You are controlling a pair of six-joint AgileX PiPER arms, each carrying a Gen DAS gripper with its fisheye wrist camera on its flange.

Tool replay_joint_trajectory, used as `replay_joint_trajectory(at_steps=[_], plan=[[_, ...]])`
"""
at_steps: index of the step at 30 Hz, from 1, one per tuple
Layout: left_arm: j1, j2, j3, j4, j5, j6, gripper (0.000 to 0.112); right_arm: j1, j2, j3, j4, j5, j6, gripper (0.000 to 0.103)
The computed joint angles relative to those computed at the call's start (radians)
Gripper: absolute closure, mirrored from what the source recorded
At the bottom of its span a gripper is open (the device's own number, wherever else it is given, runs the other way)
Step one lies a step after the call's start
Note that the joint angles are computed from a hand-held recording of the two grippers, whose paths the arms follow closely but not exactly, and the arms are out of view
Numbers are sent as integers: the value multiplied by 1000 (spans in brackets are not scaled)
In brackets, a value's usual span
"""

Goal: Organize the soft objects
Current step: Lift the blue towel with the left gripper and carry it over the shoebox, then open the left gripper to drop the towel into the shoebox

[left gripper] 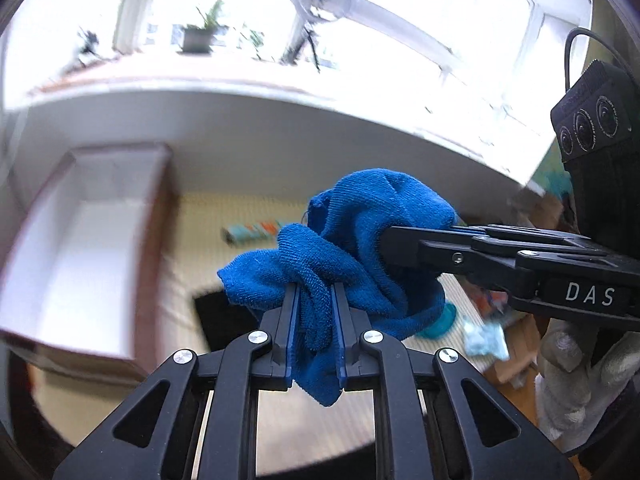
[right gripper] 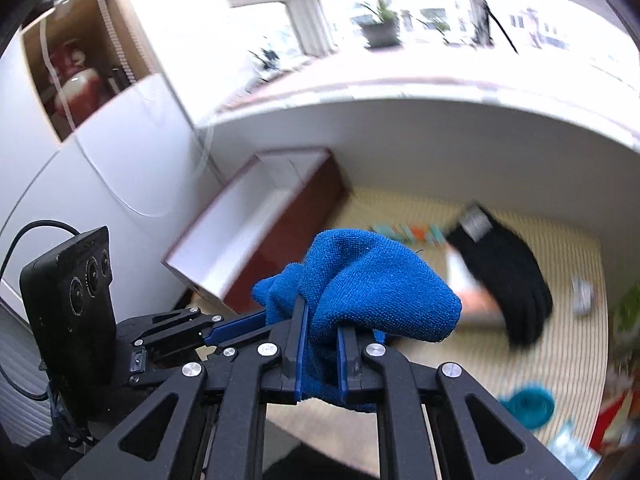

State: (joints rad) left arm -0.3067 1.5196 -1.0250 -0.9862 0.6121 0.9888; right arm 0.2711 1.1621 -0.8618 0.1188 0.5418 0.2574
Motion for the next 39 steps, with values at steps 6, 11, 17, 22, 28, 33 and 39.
replay_joint_trajectory(at_steps=[6, 11, 17, 22, 28, 33, 39], plan=[[152, 29, -142, 67, 37, -22, 100, 111, 221, -308, -85, 27, 46, 92], [245, 109, -262, 133, 43, -69, 101, 172, 443, -562, -108, 61, 50, 92], [298, 247, -406, 265, 54, -181, 103, 197, 717, -847, -37, 137, 3, 92], [315, 284, -414, 323, 11, -226, 103, 195, 911, -1065, -44, 235, 12, 92], [341, 307, -426, 383, 10, -285, 103, 175, 1022, -1187, -12, 285, -27, 89], [358, 302, -413, 381, 17, -277, 101, 161, 1020, -1172, 23, 284, -83, 39], [372, 257, -354, 321, 19, -223, 94, 152, 841, -952, -34, 208, -99, 38]])
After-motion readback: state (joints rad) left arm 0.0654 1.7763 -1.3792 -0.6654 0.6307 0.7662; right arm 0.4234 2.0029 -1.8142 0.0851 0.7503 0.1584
